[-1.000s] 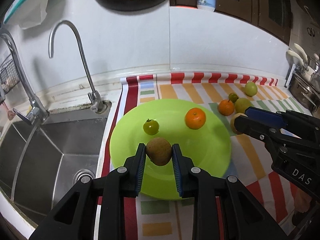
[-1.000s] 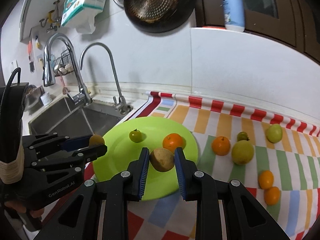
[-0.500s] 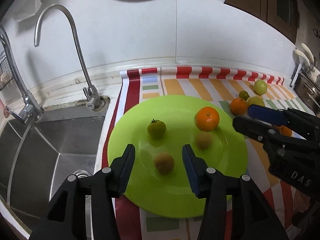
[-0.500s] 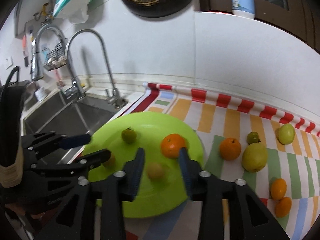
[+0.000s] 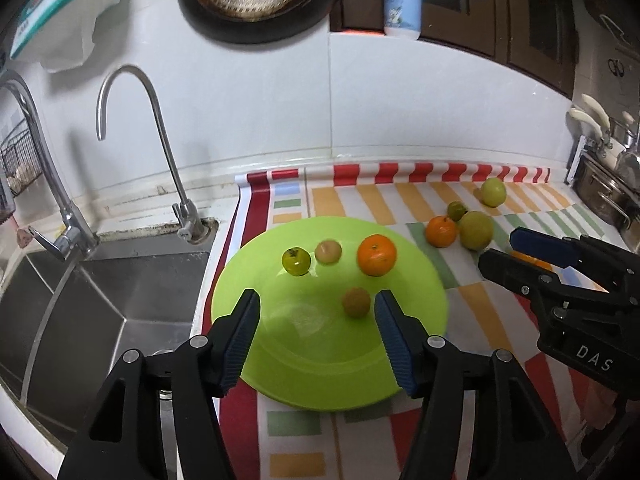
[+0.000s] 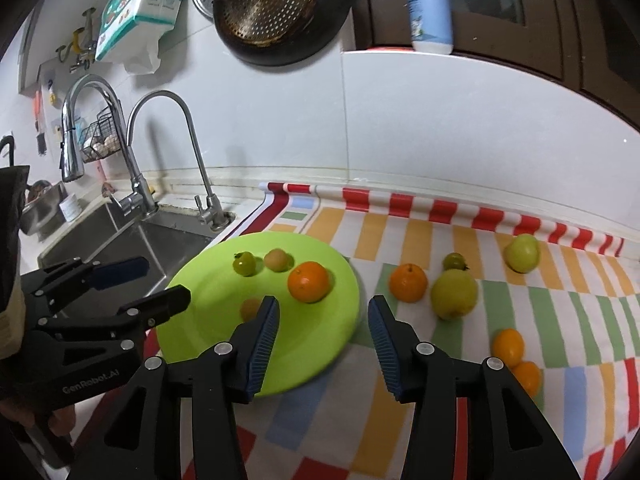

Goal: Organize fruits
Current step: 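Carry the brown fruit and lemon onto the green plate and release both, then move both open tools toward the oranges on the cloth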

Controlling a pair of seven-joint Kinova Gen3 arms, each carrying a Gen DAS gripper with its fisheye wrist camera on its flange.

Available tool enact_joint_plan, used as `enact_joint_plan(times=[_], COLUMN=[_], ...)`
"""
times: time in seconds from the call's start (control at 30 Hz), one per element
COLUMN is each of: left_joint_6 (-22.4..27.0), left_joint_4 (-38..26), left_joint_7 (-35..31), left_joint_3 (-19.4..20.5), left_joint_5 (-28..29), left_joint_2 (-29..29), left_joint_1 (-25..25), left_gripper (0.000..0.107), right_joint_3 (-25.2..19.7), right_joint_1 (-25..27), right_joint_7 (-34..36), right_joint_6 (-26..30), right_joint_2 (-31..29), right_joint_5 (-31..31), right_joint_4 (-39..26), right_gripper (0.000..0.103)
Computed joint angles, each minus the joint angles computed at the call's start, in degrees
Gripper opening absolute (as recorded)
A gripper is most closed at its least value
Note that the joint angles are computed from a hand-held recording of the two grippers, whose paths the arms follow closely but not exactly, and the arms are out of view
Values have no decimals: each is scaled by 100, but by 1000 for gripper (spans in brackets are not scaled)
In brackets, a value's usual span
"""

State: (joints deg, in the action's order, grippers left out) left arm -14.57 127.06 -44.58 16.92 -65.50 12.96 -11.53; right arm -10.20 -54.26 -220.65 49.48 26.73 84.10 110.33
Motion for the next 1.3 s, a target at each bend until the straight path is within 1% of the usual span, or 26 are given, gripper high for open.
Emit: enact_joint_plan(times=[0.03, 0.07, 0.13, 0.23, 0.37, 0.57, 0.83, 1.03, 1.17, 1.23, 1.3], left_joint_6=[-37, -76, -152, -249, -378, -536, -521, -532, -654, -697, -691], left_joint_4=[46, 96, 191, 316, 469, 701, 789, 761, 734, 687, 589], left_joint_7=[-34, -160, -278, -327, -462, -991, -1741, -2594, -3158, -3283, -3257], left_joint_3=[3, -100, -150, -231, -399, -612, -606, -559, -522, -455, -324], left_joint_5=[42, 173, 298, 371, 554, 1193, 2159, 3075, 3570, 3596, 3411], left_joint_2=[-46, -101, -199, -350, -528, -722, -759, -628, -488, -394, -259], left_joint_1=[7, 118, 207, 352, 650, 1161, 1737, 2148, 2324, 2315, 2215], left_gripper=[59, 59, 59, 60, 61, 63, 64, 64, 64, 64, 64], right_joint_3=[-11, -23, -70, -148, -267, -440, -653, -751, -782, -779, -754], right_joint_1=[-51, -92, -169, -265, -363, -499, -568, -523, -417, -329, -208], right_joint_7=[-69, -146, -244, -380, -388, -522, -751, -905, -979, -1057, -1103], right_joint_6=[79, 150, 308, 535, 806, 1268, 1676, 1780, 1669, 1527, 1348], right_joint_2=[-42, -75, -147, -254, -430, -664, -942, -1058, -1114, -1126, -1111], right_joint_5=[-29, -32, -95, -172, -350, -611, -938, -1045, -1062, -995, -912], right_joint_4=[59, 117, 219, 377, 571, 878, 1330, 1589, 1777, 1879, 1947], right_gripper=[47, 47, 47, 47, 47, 47, 47, 47, 47, 47, 47])
